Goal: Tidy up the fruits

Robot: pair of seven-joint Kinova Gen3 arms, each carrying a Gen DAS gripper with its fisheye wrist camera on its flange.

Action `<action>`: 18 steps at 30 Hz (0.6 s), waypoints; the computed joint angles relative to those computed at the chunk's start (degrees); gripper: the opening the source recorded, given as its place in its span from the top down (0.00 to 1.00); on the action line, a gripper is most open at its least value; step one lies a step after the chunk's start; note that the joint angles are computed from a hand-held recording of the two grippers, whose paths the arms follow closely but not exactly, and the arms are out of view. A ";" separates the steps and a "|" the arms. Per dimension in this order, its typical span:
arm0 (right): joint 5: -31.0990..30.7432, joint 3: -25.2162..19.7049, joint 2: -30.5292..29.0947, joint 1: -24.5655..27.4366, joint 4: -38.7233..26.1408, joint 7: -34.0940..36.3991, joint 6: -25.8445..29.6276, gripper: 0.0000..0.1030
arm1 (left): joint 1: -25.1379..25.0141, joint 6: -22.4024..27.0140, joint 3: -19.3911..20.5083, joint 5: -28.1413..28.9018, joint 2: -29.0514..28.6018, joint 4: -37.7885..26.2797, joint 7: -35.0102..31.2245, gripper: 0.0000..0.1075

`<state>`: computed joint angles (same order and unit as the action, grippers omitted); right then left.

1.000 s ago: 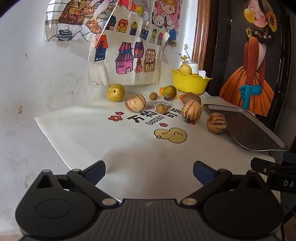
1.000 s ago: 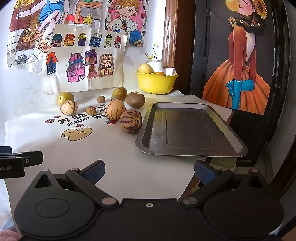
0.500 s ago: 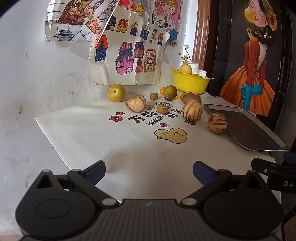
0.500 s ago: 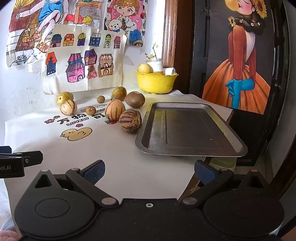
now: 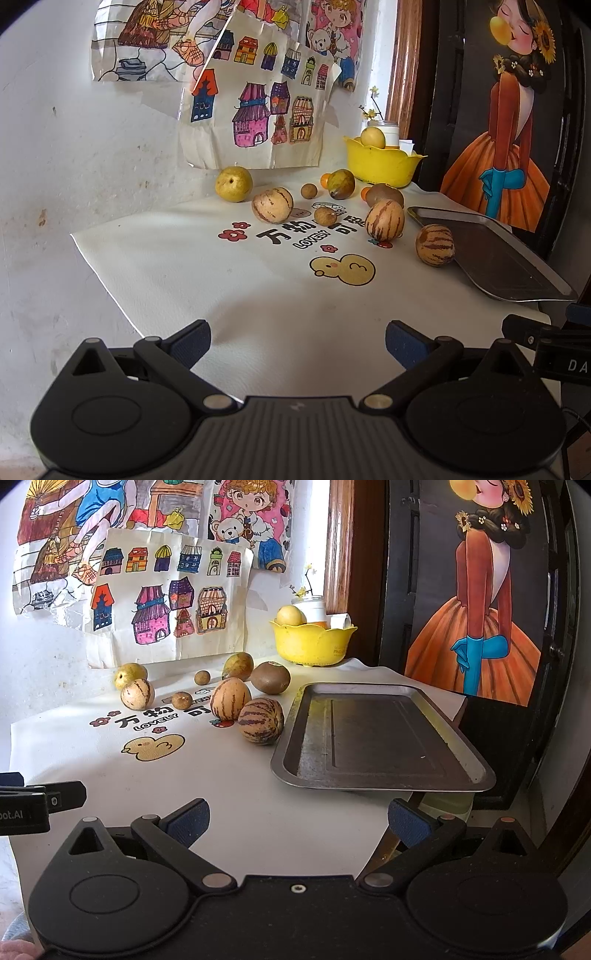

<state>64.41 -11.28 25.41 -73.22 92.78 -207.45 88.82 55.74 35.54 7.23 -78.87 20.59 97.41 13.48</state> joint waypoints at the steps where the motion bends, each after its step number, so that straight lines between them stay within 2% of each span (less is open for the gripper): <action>1: 0.03 0.00 0.06 -0.02 -0.11 0.10 0.07 0.00 | -0.01 0.00 0.01 0.00 0.00 0.00 0.00 0.05; 18: 0.02 -0.05 0.03 -0.13 -0.01 -0.35 0.30 0.00 | -0.17 0.26 0.07 0.04 -0.27 0.31 -0.19 0.04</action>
